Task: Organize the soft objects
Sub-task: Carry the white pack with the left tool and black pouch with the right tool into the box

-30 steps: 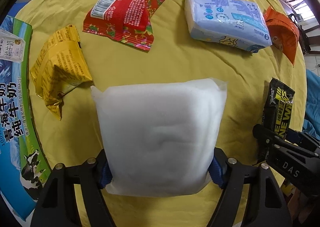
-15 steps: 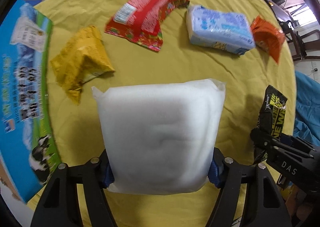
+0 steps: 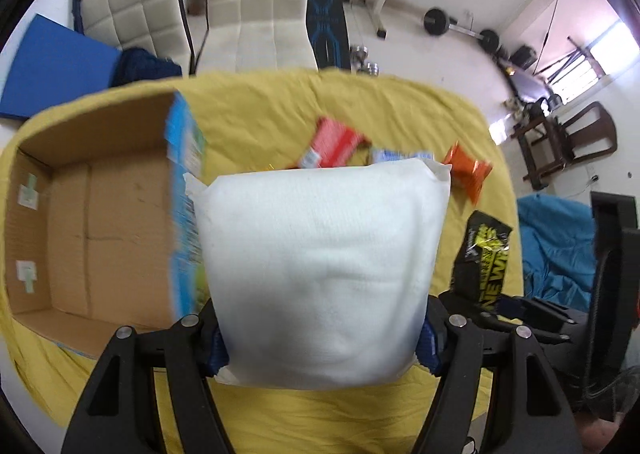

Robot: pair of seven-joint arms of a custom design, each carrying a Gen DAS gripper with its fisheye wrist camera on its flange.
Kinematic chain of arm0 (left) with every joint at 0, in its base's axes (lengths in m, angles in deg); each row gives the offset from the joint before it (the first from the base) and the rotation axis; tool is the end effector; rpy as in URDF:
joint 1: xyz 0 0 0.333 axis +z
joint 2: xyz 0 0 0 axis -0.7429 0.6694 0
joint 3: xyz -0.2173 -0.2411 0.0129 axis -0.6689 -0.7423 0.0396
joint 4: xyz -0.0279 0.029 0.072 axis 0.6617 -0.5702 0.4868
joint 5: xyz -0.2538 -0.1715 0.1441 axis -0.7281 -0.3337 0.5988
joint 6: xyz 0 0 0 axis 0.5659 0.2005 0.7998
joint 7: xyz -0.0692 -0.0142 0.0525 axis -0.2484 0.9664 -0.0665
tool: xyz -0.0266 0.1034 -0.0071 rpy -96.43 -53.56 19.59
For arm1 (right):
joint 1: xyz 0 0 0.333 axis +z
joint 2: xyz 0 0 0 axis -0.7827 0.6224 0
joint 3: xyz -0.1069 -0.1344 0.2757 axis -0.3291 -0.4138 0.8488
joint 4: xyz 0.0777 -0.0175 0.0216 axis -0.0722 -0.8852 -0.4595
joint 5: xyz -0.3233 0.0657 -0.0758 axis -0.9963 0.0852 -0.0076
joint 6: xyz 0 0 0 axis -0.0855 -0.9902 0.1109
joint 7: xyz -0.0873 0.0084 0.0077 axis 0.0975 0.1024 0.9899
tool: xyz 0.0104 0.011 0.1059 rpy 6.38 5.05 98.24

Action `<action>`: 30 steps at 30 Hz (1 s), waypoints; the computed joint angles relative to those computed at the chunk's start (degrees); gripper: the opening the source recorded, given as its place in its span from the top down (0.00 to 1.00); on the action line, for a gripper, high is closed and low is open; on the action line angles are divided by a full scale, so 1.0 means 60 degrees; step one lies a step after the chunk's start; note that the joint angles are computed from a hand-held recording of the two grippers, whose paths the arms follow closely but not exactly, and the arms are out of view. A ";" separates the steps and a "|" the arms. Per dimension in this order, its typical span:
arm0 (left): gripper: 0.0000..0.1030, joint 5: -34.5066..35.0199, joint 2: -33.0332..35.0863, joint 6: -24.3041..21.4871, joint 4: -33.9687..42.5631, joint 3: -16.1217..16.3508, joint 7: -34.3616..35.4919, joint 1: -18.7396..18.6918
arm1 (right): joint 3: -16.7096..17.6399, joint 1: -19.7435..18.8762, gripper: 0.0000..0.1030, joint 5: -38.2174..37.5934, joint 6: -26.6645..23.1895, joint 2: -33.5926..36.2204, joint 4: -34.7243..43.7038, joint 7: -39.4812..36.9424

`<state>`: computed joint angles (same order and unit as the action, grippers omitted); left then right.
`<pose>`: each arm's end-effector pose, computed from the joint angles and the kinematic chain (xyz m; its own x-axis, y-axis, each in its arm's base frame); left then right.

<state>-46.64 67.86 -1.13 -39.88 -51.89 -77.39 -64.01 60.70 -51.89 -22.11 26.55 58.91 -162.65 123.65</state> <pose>0.2359 -0.2536 0.8125 0.6055 -0.7598 0.2367 -0.7250 -0.6493 -0.2298 0.6304 0.0126 0.4004 0.6131 -0.7642 -0.2003 -0.7857 -0.6162 -0.0538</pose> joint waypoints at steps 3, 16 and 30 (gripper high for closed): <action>0.33 0.0127 -0.0341 -0.0064 -0.0180 0.0326 0.0442 0.0103 | 0.0062 -0.0286 0.52 0.0255 -0.0715 0.0057 0.0696 -0.0394; 0.33 -0.0408 -0.3892 -0.0599 -0.3343 0.2613 0.3116 0.1255 | 0.0195 0.0015 0.52 0.0693 -0.0530 -0.0235 -0.0045 -0.1151; 0.33 -0.1415 -0.5887 0.0835 -0.7162 0.4780 0.5951 0.2306 | 0.0565 0.1928 0.52 -0.0453 0.1687 0.0017 -0.1852 0.0421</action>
